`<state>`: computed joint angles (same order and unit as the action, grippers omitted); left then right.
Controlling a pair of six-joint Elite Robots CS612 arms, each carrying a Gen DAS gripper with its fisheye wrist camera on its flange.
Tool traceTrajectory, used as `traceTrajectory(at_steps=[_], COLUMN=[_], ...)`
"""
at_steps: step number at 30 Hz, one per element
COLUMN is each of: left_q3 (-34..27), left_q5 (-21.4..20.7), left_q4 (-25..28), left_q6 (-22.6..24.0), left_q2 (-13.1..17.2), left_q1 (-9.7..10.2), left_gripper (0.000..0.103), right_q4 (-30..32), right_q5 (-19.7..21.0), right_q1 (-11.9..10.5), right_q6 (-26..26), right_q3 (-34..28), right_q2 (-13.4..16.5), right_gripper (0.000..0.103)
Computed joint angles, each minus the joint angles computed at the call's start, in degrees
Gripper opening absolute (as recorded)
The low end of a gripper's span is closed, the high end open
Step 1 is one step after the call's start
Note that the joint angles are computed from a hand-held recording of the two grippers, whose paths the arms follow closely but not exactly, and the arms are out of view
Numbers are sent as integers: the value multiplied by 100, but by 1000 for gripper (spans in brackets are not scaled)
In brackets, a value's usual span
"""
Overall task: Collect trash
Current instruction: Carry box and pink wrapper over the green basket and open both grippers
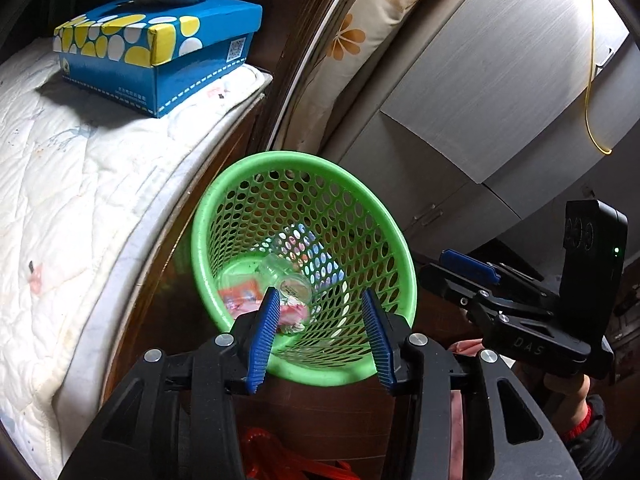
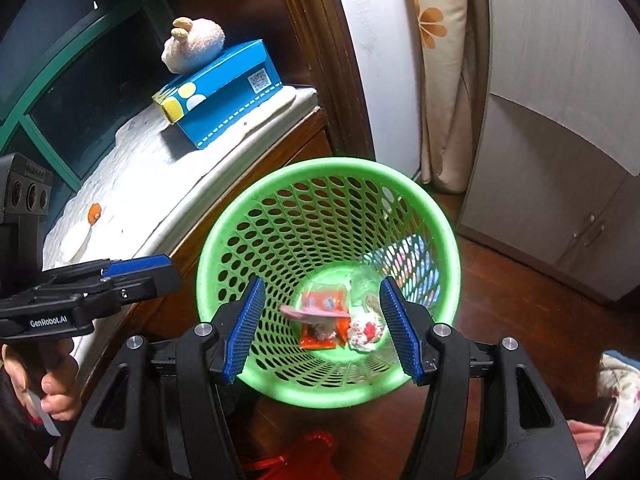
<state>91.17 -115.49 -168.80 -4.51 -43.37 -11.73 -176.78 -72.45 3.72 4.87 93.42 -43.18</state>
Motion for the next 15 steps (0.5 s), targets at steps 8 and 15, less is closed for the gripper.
traceTrajectory(at_steps=[8,15], left_q3=[323,601], left_q5=[467,1061], left_q4=[-369,-703], left_q6=[-168,-417], left_q2=[-236,-427], left_q1=[143,339], left_gripper=[42,46], right_q4=[-17,129], right_q5=[171,361], right_q1=[105,284], right_q6=[-200,-507], right_q3=[-69,-278], right_q2=[-22,20], right_gripper=[60,63])
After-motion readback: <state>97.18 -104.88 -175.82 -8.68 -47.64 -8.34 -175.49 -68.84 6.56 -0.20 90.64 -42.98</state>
